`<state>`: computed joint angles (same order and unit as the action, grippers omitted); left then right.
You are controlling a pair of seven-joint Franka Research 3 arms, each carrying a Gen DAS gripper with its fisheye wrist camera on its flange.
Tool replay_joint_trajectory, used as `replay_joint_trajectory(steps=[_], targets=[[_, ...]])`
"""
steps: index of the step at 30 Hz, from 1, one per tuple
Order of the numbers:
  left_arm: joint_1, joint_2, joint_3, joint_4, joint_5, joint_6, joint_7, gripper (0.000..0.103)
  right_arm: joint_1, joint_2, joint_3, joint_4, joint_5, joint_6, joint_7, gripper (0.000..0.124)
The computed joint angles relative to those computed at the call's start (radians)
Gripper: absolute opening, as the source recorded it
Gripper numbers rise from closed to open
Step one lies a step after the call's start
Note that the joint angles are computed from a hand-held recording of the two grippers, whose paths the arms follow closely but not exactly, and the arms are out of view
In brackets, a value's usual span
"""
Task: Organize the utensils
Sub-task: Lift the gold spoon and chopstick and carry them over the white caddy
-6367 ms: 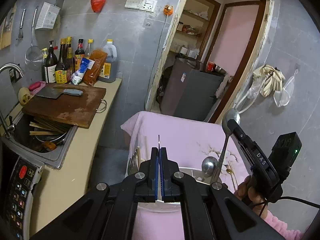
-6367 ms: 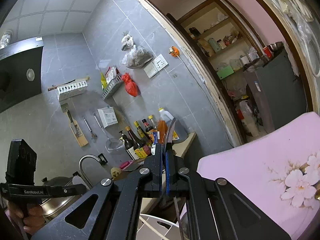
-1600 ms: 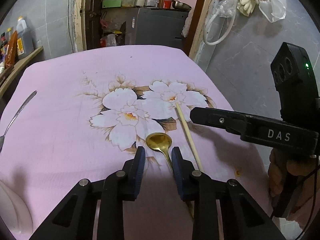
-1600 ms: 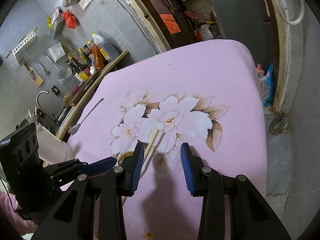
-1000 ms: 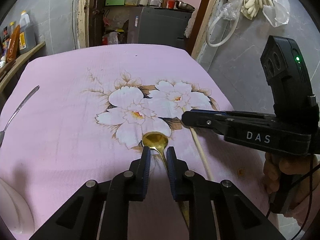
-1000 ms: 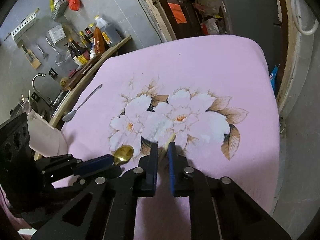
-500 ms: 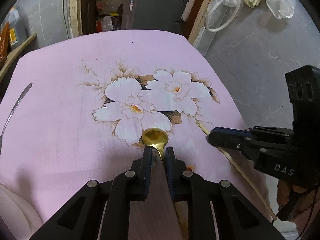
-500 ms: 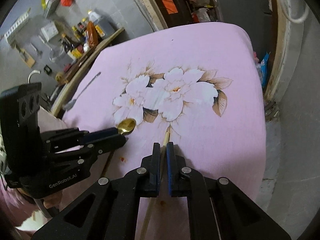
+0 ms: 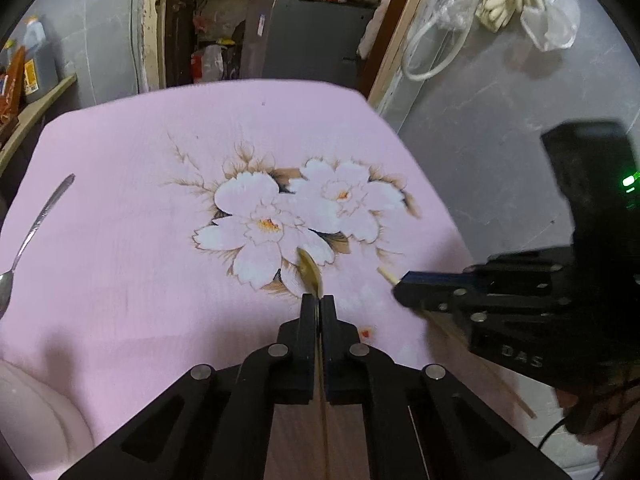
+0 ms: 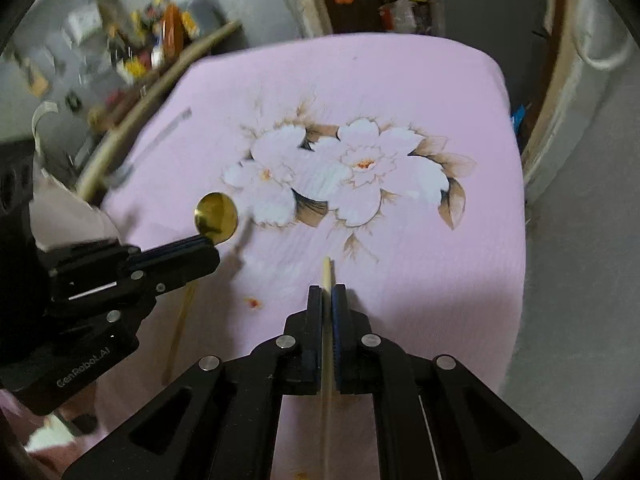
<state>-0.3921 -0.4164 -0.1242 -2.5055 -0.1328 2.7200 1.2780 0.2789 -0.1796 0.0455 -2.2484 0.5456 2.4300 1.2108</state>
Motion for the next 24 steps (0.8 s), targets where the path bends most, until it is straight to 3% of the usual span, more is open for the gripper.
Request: replay_joint_trajectory(steps=[3, 7, 13, 15, 19, 21, 24], targets=[[-0.019, -0.058, 0.022, -0.040, -0.021, 0.029, 0.026, 0.002, 0.013, -0.080, -0.010, -0.080, 0.105, 0.081, 0.002, 0.004], [-0.062, -0.150, 0.077, -0.097, -0.066, 0.053, 0.066, 0.002, 0.083, -0.223, -0.021, -0.221, 0.321, 0.299, -0.012, 0.004], [-0.096, -0.284, 0.129, -0.167, -0.082, 0.100, 0.101, 0.002, 0.289, -0.368, -0.061, -0.338, 0.560, 0.668, -0.065, 0.004], [-0.098, -0.343, 0.143, -0.186, -0.071, 0.107, 0.114, 0.002, 0.366, -0.378, -0.064, -0.341, 0.585, 0.793, -0.065, 0.004], [-0.103, -0.435, 0.174, -0.201, -0.044, 0.101, 0.141, 0.002, 0.452, -0.384, -0.047, -0.333, 0.547, 0.966, -0.016, 0.004], [-0.102, -0.480, 0.193, -0.201, -0.036, 0.089, 0.155, 0.002, 0.479, -0.363, -0.032, -0.308, 0.504, 1.028, 0.022, 0.005], [-0.096, -0.540, 0.227, -0.196, -0.029, 0.071, 0.180, 0.002, 0.449, -0.323, 0.033, -0.246, 0.462, 1.068, 0.055, 0.005]])
